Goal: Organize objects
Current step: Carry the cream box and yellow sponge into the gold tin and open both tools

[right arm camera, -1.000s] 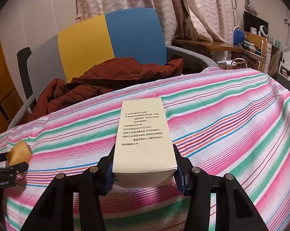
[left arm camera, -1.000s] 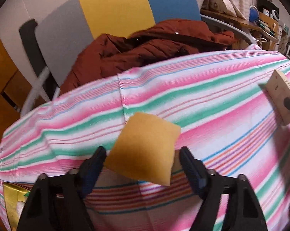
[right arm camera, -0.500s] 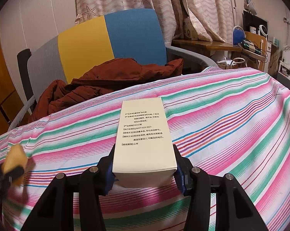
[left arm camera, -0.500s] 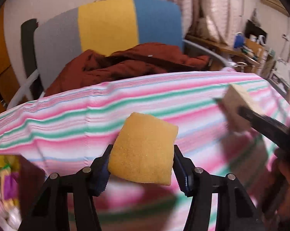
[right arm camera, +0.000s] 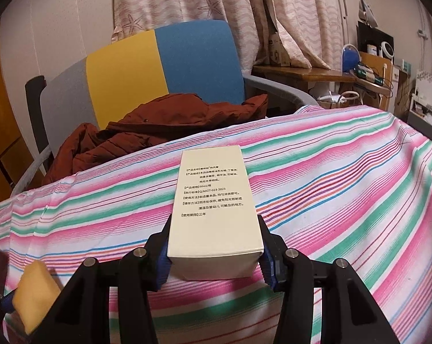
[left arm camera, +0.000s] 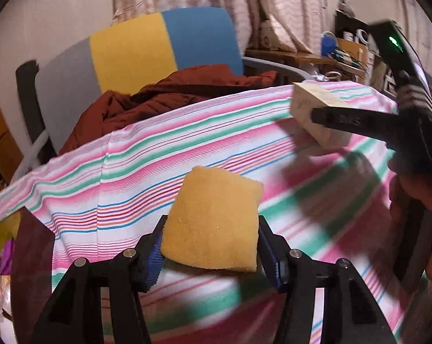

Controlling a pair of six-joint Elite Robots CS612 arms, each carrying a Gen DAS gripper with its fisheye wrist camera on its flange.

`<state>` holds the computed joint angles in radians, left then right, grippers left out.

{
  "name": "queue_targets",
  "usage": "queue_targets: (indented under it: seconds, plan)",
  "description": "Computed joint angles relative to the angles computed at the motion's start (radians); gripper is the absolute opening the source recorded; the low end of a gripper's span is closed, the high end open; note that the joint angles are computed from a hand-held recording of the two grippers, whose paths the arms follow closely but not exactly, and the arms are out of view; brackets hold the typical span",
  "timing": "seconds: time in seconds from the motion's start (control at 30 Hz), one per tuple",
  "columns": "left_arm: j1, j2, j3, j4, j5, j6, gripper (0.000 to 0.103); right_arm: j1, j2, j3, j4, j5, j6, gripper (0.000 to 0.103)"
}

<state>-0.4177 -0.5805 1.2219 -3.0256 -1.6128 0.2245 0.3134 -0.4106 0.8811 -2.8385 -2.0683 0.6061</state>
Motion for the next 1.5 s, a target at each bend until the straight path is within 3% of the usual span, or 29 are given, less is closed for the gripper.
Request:
queue_targets:
  seconds: [0.17,0.4,0.77,1.03,1.5]
  plan:
    - [0.001,-0.016,0.042,-0.054,-0.032,0.027,0.058,0.012,-0.012,0.02,-0.009,-0.017,-0.006,0.051]
    - [0.01,-0.037,0.081,-0.079,-0.053,-0.028,0.058,0.029,-0.041,0.078,-0.03,-0.029,0.032,0.051]
    - [0.04,-0.078,0.16,-0.106,-0.097,-0.107,0.058,0.066,-0.092,0.162,-0.048,0.048,0.073,0.051]
    - [0.069,-0.126,0.213,-0.071,-0.174,-0.142,0.058,0.096,-0.104,0.158,-0.032,0.097,0.061,0.051]
    - [0.121,-0.197,0.298,-0.141,-0.187,-0.178,0.058,0.149,-0.075,0.044,-0.002,0.162,-0.043,0.051]
